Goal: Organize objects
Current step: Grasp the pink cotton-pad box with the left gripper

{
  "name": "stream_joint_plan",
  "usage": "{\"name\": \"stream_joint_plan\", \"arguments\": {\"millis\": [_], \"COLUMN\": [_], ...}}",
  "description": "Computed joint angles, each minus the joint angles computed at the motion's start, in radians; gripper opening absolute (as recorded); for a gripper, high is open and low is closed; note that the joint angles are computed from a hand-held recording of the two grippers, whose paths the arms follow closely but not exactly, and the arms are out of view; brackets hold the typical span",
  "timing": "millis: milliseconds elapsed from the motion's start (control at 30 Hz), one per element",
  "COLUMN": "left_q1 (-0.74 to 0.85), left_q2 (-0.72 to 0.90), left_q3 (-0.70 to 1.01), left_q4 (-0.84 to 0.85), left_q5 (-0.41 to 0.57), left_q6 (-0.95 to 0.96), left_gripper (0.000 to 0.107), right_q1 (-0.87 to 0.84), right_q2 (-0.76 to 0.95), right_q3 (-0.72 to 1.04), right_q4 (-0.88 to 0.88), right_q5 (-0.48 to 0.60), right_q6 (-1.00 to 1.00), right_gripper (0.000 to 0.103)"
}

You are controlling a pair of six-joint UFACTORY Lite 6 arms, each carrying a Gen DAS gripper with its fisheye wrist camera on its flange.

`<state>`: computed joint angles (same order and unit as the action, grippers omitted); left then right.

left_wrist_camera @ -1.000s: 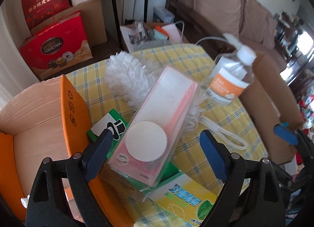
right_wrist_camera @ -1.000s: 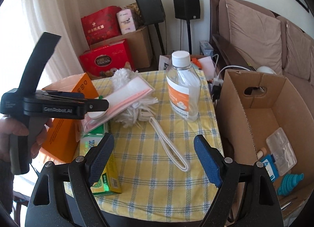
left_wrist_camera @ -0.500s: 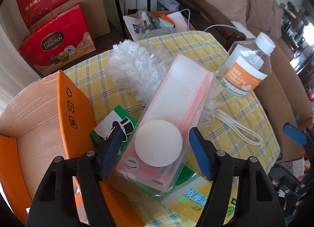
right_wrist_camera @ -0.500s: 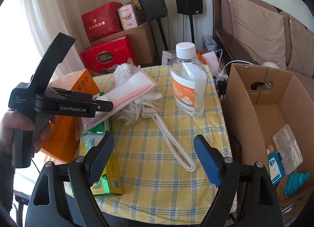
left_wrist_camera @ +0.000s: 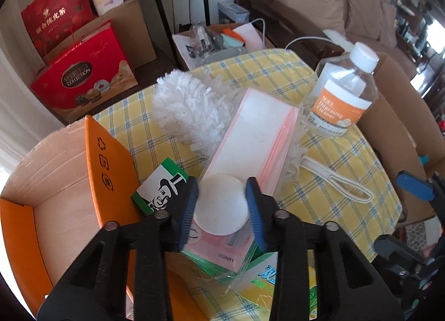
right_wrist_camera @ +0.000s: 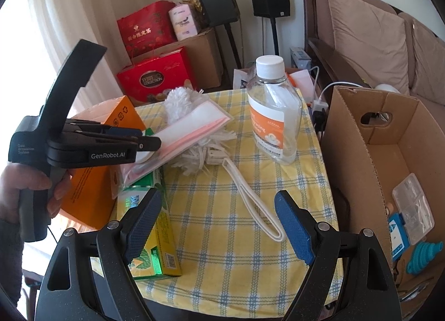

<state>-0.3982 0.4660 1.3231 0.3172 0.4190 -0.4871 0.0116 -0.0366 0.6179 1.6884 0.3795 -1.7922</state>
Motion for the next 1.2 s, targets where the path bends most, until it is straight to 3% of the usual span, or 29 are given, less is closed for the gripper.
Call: {"name": "stream_joint_plan", "arguments": {"millis": [67, 133, 400, 500, 600, 900, 1033, 1200], "left_q1": [-0.003, -0.005, 0.007, 0.028, 0.072, 0.114, 0.119, 0.118], "left_q2": [-0.003, -0.013, 0.001, -0.007, -0.011, 0.024, 0.027, 0.020], "left_q3": [0.005, -0.004, -0.021, -0.031, -0.036, -0.027, -0.026, -0.033], "left_q4": [-0.003, 0.015, -0.049, -0.148, -0.373, -0.590, -0.666, -0.669], "left_q5": [0.002, -0.001, -0.023, -0.039, -0.058, -0.061, -0.048, -0.048], "left_q6": [0.004, -0.016, 0.027, 0.095, 0.274, 0.483, 0.559, 0.557], "left_gripper": [0.024, 0.006, 0.004, 0.009, 0.045, 0.043, 0.037, 0.036], "right_q1": [0.000, -0.004, 0.015, 0.014, 0.026, 0.110, 0.129, 0.128], "right_q2": [0.016, 0.036, 0.152, 0.225, 0.292, 0.435, 0.461, 0.466], "right_q3": [0.010, 0.024, 0.096, 0.145, 0.192, 0.300, 0.318, 0.316], "right_q4": [-0.001, -0.013, -0.002, 0.001, 0.014, 0.052, 0.057, 0.084], "right_q5": [0.009, 0.029, 0.111, 0.161, 0.189, 0.200, 0.212, 0.226], "right_q6": [0.015, 0.036, 0.083, 0.104, 0.120, 0.140, 0.139, 0.130], "right_gripper": [0.085, 0.085, 0.084, 0.082, 0.078, 0.058, 0.049, 0.040]}}
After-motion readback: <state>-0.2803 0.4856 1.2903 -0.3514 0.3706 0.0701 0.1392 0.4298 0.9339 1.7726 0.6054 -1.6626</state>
